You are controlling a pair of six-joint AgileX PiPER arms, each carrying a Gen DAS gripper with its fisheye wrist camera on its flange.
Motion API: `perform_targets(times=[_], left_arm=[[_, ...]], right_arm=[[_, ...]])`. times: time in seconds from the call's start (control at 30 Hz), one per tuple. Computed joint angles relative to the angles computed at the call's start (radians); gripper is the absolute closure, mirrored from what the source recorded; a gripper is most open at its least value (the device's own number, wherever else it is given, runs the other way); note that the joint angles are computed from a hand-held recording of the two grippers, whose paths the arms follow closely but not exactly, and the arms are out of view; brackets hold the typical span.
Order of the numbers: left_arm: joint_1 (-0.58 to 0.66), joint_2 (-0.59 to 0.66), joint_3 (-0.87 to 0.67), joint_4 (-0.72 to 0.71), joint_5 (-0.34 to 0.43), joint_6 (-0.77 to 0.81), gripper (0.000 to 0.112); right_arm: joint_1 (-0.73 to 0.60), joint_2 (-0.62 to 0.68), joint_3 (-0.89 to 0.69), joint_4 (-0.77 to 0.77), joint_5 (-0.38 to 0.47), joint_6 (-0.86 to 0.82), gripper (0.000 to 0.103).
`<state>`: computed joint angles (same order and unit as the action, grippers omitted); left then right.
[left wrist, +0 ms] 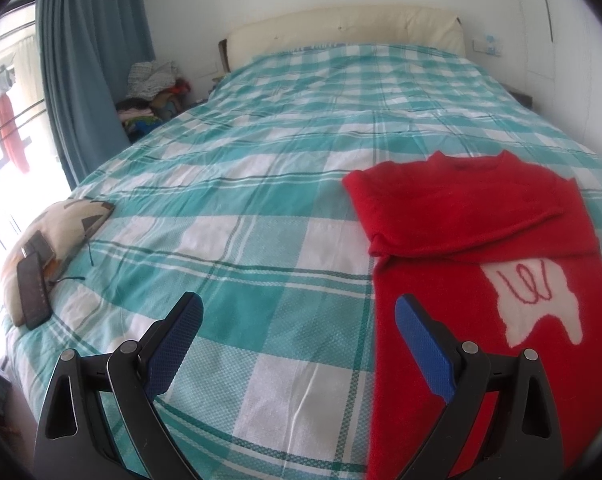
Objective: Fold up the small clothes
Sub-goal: 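Open the left gripper and move both grippers to the sweater hem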
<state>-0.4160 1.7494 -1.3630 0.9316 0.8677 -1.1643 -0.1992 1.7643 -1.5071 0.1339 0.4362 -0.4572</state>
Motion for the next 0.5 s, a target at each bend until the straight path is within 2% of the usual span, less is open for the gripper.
perform_targets(times=[0.23,0.33,0.4,0.5], left_arm=[[-0.012,0.007,-0.005,0.018,0.023,0.002,0.014],[0.002,-0.022,0.017,-0.081,-0.011,0.115,0.014],[0.025,-0.093,0.081,-0.251,-0.083,0.263,0.014],[0.04,-0.227,0.24,-0.536,-0.195,0.477,0.014]], right_arm=[[0.001,-0.016,0.027,0.035,-0.004,-0.032,0.007],[-0.014,-0.027,0.034,0.083,0.021,-0.065,0.007],[-0.043,-0.052,0.046,0.157,0.1,-0.118,0.007],[-0.15,-0.103,0.07,0.396,0.355,-0.288,0.007]])
